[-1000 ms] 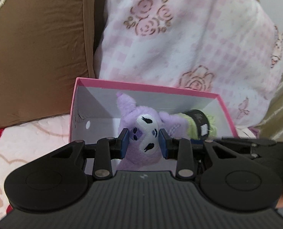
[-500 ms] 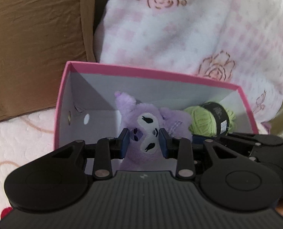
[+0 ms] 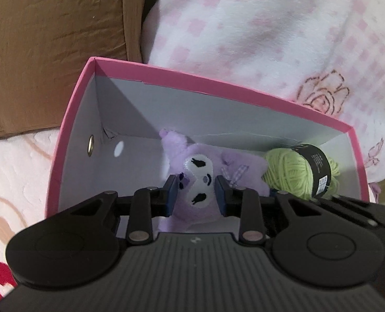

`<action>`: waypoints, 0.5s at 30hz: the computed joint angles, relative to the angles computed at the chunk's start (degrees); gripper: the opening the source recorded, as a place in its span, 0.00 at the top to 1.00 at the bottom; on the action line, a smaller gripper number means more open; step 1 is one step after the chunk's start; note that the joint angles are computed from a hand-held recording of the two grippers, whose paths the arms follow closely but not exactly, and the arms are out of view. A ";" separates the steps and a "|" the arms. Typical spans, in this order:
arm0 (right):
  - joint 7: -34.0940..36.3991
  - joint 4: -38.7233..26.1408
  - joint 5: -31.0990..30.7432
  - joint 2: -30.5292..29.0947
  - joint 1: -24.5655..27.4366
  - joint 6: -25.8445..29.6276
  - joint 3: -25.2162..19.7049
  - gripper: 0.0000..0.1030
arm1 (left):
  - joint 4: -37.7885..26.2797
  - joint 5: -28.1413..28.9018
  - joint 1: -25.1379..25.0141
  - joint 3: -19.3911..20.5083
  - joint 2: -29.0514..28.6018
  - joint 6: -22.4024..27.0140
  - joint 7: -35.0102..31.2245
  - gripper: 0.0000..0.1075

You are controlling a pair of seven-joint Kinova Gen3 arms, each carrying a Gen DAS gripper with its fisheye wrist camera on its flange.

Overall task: Organize objects
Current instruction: 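Open the right tool to release the plush toy inside the box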

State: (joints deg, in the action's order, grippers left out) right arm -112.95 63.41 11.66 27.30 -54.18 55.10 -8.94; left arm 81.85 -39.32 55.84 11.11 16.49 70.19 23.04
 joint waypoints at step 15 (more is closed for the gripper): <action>7.29 15.64 -6.89 -14.16 7.28 -8.13 -4.97 0.69 | -5.33 -5.96 5.74 0.14 1.46 6.31 0.76 0.66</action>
State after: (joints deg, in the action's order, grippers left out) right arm -105.66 79.04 4.78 13.13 -46.90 46.97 -13.91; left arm 76.52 -45.28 61.58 11.25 17.94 76.50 23.80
